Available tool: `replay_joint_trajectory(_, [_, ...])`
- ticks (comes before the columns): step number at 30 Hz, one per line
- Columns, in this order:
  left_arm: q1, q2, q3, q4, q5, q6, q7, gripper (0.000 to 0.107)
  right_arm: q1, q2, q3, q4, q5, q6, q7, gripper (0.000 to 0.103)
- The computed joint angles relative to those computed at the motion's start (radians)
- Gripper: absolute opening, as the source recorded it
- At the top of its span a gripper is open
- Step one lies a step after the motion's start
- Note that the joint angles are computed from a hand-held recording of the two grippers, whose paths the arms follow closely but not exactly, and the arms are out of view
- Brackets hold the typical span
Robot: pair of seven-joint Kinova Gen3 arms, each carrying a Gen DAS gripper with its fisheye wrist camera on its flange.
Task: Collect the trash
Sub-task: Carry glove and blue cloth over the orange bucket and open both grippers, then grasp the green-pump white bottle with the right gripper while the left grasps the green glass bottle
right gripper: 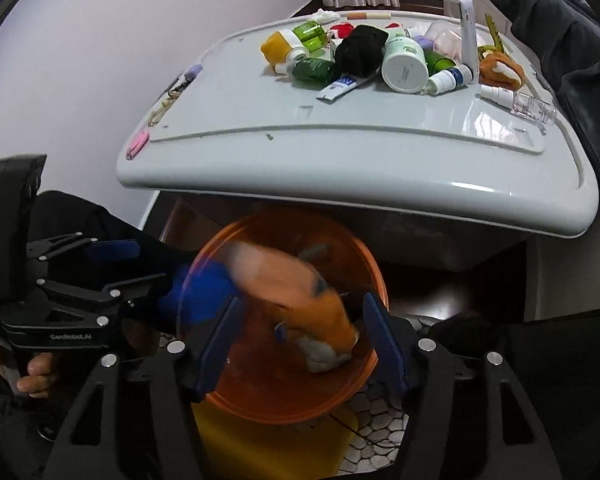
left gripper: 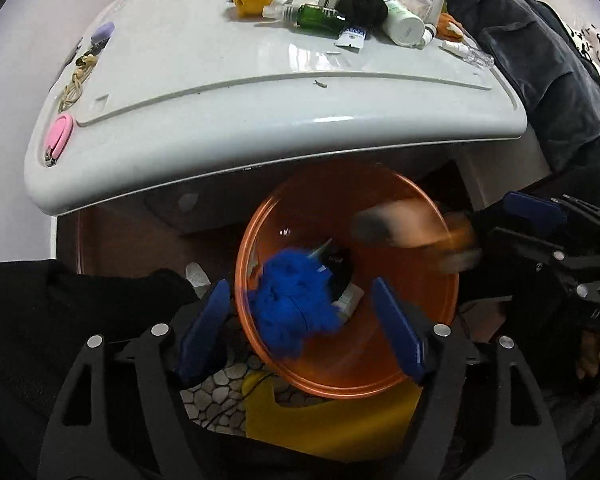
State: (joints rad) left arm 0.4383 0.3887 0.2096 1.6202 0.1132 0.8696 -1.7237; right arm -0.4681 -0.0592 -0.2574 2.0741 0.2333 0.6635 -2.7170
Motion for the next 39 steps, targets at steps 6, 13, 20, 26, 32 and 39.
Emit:
replay_joint_trajectory(6, [0.007,-0.003,-0.002,-0.032,-0.018,-0.007,-0.009,0.078,0.088,-0.038,-0.006,-0.037,0.075,0.023,0.016,0.066])
replay_joint_trajectory(13, [0.026,0.032,-0.014,-0.157,-0.049,0.001,0.006,0.078,0.224,0.111,0.119,-0.234,0.047,0.061,0.266,0.066])
replay_joint_trajectory(20, [0.032,0.118,-0.021,-0.321,-0.029,0.064,0.053,0.079,0.353,0.357,0.193,-0.466,-0.159,0.151,0.534,0.059])
replay_joint_trajectory(26, [0.059,0.196,-0.038,-0.441,-0.03,0.12,0.116,0.079,0.276,0.514,0.267,-0.607,-0.134,0.252,0.585,0.047])
replay_joint_trajectory(32, [0.123,0.274,-0.066,-0.556,-0.08,0.158,0.205,0.079,0.244,0.439,0.277,-0.515,-0.103,0.182,0.544,0.046])
replay_joint_trajectory(39, [0.176,0.385,-0.097,-0.716,-0.079,0.165,0.389,0.078,0.212,0.145,0.205,-0.265,0.013,0.053,0.394,0.047])
